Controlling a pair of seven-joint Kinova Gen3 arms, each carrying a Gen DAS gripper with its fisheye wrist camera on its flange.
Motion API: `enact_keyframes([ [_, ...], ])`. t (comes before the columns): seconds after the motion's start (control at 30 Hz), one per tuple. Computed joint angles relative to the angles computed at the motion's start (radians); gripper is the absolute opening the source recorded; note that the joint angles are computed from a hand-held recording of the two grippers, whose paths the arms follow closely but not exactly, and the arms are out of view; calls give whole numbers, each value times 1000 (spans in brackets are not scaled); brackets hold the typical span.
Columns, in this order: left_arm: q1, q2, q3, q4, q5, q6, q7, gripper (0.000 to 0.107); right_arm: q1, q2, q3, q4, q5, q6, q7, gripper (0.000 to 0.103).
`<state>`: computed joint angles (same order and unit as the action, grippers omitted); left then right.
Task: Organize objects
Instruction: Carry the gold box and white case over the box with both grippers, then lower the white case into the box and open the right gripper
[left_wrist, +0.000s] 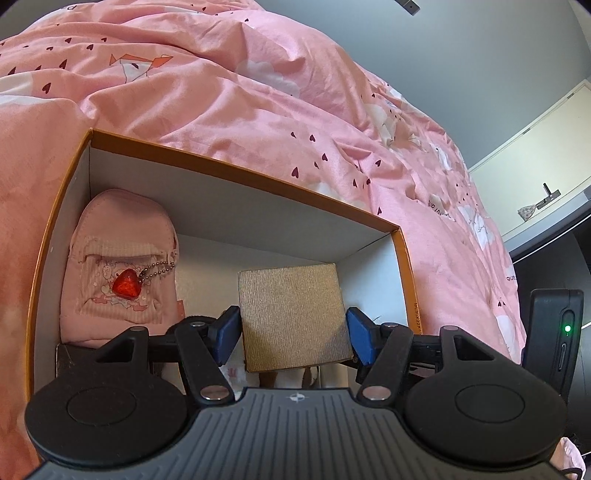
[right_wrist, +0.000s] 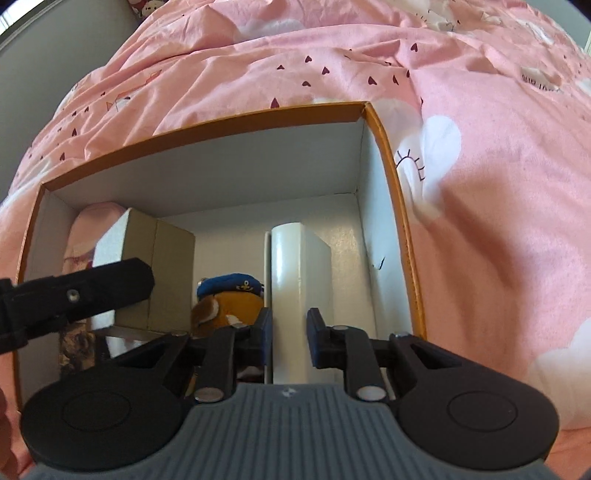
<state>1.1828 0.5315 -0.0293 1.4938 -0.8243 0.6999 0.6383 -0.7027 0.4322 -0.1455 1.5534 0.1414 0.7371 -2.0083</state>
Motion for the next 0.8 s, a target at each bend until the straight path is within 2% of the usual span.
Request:
enact_keyframes([
  [0.17, 9, -4, -6, 9, -15, -1, 21, 71, -21, -26, 25, 23, 26, -21, 29, 15],
  [0.23, 8, -3, -5, 7, -19, 3, 24, 71, 51, -42, -47, 33, -14, -40, 110, 17],
  [0.33, 5, 0, 4, -2, -16, 21, 12, 71, 114, -15, -149, -17, -30, 44, 232, 17],
  [0.43, 7, -4, 3, 4, -24, 16, 22, 71, 38, -12, -115, -17, 34, 82, 294, 17],
  [0.5, 6, -4, 4, 5, -27, 15, 24, 71, -54, -30, -38, 16, 79, 61, 291, 17],
  [0.53, 5, -4, 5, 5, -28, 14, 24, 71, -85, -38, -19, 32, 114, 47, 276, 24],
  [0.6, 2, -5, 7, 7, -29, 7, 24, 71, -126, -44, -2, 49, 182, 43, 248, 32],
  [0.7, 3, -6, 5, 10, -31, -1, 28, 71, -129, -25, -16, 31, 202, 71, 277, 31],
  [0.77, 6, -8, 4, 12, -33, 1, 32, 71, -154, -26, -2, 45, 253, 59, 267, 29],
  [0.8, 7, -8, 4, 12, -35, 0, 34, 71, -176, -23, 13, 48, 292, 62, 246, 24],
])
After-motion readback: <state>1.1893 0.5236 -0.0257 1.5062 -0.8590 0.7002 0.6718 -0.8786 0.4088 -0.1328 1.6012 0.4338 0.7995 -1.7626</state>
